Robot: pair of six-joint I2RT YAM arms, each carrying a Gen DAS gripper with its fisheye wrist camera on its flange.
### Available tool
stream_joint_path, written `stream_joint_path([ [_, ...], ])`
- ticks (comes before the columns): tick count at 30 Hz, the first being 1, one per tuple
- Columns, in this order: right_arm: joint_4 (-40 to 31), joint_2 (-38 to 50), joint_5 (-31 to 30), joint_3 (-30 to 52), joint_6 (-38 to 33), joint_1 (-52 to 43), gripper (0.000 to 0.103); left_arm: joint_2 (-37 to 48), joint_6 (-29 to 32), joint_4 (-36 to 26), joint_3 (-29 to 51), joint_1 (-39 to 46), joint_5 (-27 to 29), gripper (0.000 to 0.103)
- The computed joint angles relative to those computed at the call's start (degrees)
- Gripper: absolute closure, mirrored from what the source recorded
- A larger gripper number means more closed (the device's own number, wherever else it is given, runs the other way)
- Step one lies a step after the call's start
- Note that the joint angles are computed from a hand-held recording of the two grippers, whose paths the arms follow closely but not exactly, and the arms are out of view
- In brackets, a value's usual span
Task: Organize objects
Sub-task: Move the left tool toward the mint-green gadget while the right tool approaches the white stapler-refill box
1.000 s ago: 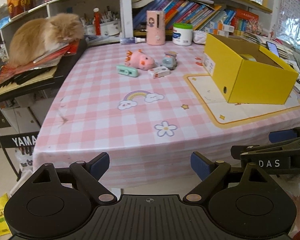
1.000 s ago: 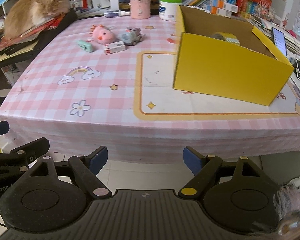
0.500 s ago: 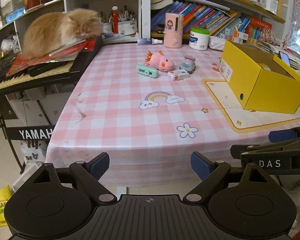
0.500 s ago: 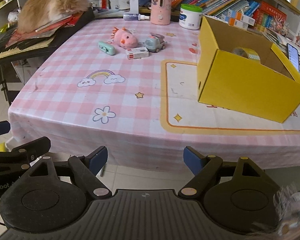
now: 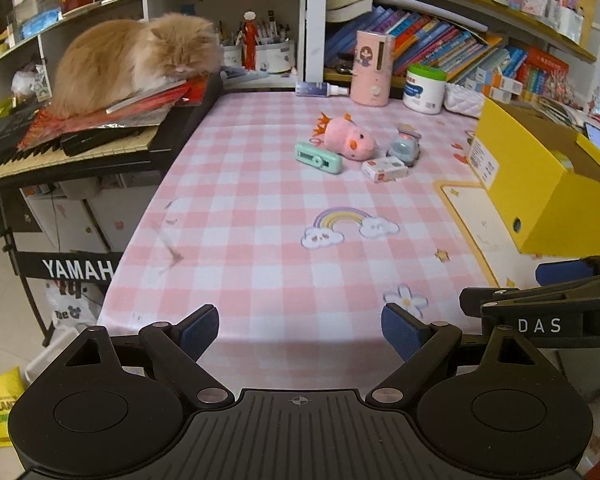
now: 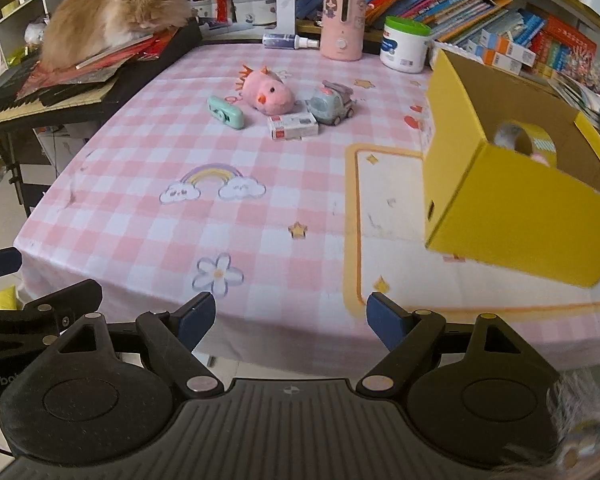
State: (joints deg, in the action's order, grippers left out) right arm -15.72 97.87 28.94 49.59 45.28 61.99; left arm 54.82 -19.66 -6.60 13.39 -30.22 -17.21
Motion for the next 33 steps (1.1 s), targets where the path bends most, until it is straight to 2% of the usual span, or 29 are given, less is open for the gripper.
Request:
stream_joint_path([
  [7, 2.87, 3.12, -2.94, 3.47, -6.91, -5.80, 0.021, 10.96, 1.96, 8.42, 3.66, 4.76, 3.10, 0.013],
  [13, 5.09, 5.73, -4.84, 6.66, -13.19, -10.05, 0.021, 19.12, 1.89, 12.44, 7.89, 6.56, 3.91, 0.013],
  [21, 6.42, 9.98, -8.45, 12.01, -19.12, -15.49, 0.021, 27.13, 1.57, 14.25, 13.77, 8.26, 4.03, 0.013],
  [33, 6.13, 17.82, -13.67, 22.27, -24.28, -22.65, 0.021, 37.91, 2.01, 14.92, 22.76, 9.79, 3.99, 0.013],
])
